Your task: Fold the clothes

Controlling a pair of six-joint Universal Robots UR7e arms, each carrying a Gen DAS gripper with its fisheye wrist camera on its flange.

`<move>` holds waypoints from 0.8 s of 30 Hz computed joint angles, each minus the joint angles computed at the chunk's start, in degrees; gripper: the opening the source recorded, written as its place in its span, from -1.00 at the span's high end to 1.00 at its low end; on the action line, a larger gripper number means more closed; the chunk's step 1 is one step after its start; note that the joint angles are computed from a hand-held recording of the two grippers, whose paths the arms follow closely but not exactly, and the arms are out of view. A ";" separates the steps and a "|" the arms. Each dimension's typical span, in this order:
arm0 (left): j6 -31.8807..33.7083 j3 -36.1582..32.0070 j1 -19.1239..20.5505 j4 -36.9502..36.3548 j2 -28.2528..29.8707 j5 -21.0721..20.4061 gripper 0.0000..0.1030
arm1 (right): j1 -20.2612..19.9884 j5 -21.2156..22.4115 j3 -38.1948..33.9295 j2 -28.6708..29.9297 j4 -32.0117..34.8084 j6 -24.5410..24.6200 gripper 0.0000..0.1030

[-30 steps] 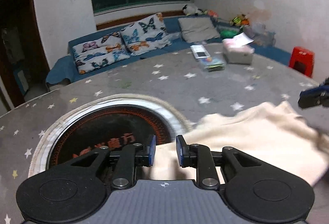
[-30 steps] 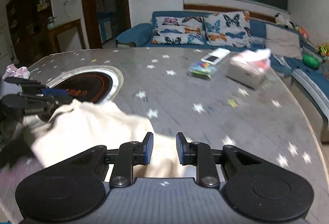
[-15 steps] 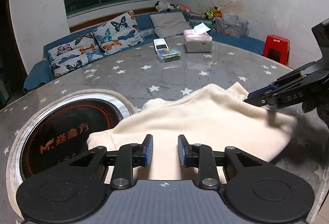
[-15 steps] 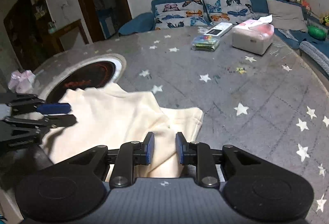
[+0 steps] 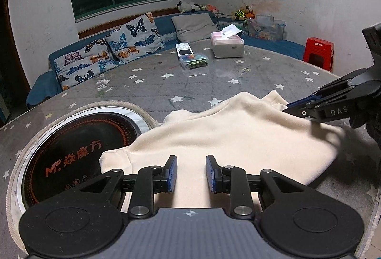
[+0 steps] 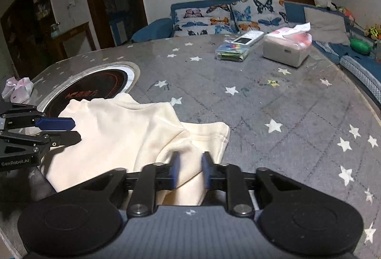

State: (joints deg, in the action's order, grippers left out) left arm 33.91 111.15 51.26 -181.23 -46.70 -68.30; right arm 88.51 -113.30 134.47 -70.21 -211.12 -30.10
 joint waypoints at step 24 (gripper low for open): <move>0.11 1.50 0.00 -1.56 -1.32 -0.49 0.32 | 3.54 -1.12 1.03 -2.58 -4.13 -5.19 0.96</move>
